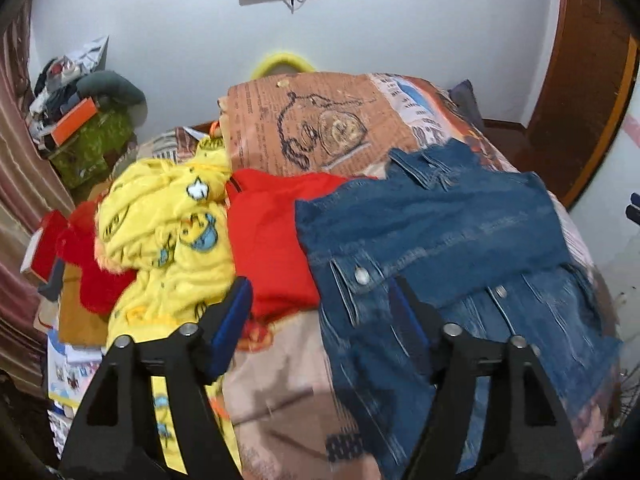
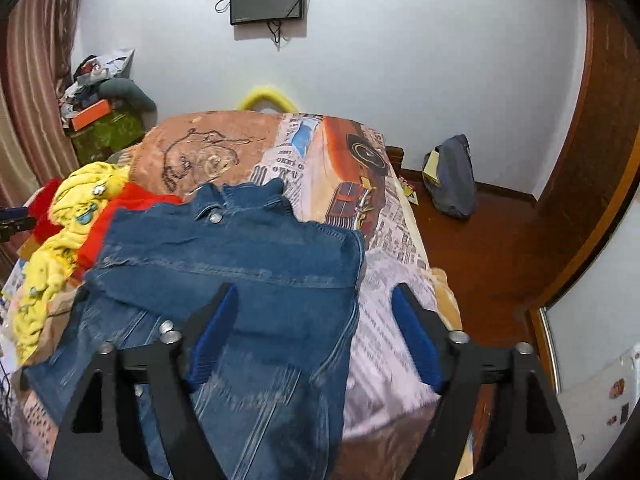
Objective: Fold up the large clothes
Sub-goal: 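Release the jacket from the left tool while the right tool releases its edge, then grasp the denim jacket hem with both tools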
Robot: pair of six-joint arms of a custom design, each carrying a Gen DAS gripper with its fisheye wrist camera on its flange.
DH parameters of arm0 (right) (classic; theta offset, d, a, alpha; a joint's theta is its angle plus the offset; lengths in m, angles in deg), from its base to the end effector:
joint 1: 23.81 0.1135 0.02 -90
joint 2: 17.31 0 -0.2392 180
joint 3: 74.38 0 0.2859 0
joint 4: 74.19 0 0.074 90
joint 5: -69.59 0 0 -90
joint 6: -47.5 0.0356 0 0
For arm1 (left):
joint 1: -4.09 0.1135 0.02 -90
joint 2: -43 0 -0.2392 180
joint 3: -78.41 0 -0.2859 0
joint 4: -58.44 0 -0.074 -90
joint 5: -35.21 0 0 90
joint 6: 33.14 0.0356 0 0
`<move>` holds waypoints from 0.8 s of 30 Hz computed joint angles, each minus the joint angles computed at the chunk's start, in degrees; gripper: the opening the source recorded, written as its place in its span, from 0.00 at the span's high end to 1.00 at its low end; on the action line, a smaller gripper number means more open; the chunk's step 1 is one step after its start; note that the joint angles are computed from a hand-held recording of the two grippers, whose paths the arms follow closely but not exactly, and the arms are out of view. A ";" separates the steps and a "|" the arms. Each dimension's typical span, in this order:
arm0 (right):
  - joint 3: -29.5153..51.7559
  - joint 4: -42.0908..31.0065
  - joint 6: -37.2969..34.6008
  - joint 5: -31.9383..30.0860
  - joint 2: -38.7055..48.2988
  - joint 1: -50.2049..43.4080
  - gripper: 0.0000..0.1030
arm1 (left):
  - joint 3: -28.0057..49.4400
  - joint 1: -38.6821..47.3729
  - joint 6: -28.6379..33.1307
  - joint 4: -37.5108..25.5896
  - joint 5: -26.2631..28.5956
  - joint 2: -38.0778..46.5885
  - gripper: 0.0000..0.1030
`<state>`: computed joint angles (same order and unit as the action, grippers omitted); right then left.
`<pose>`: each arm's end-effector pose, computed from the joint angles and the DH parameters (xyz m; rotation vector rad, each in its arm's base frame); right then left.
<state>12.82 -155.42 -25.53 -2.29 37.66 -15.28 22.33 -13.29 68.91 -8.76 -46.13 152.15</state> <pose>0.1948 0.0180 0.3805 0.3158 2.3565 -0.1733 0.4197 -0.1370 0.3258 0.6929 2.3866 -0.2272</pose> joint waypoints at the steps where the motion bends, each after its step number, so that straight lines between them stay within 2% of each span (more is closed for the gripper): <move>1: -0.13 -1.38 1.17 0.73 -0.83 1.33 0.21 | -1.61 0.47 0.14 -0.70 0.70 -1.41 0.24; 6: -4.03 -5.13 5.91 1.12 -5.05 4.87 0.21 | -11.94 2.33 1.08 -2.06 2.79 -8.03 0.20; 10: -9.92 -6.74 9.80 -0.92 -9.26 5.13 0.21 | -19.23 3.67 0.44 -2.68 5.50 -9.84 0.20; 17: -24.20 -7.66 13.84 -10.08 -17.19 -0.54 0.21 | -29.10 2.18 -2.57 -1.82 8.15 -7.82 0.20; 23: -31.36 -8.95 15.02 -17.32 -22.28 -4.76 0.21 | -33.99 0.10 -5.25 -0.59 11.59 -6.62 0.20; 24: -32.13 -8.89 15.99 -16.95 -23.47 -3.69 0.21 | -34.77 -0.22 -5.75 -0.28 11.82 -6.66 0.20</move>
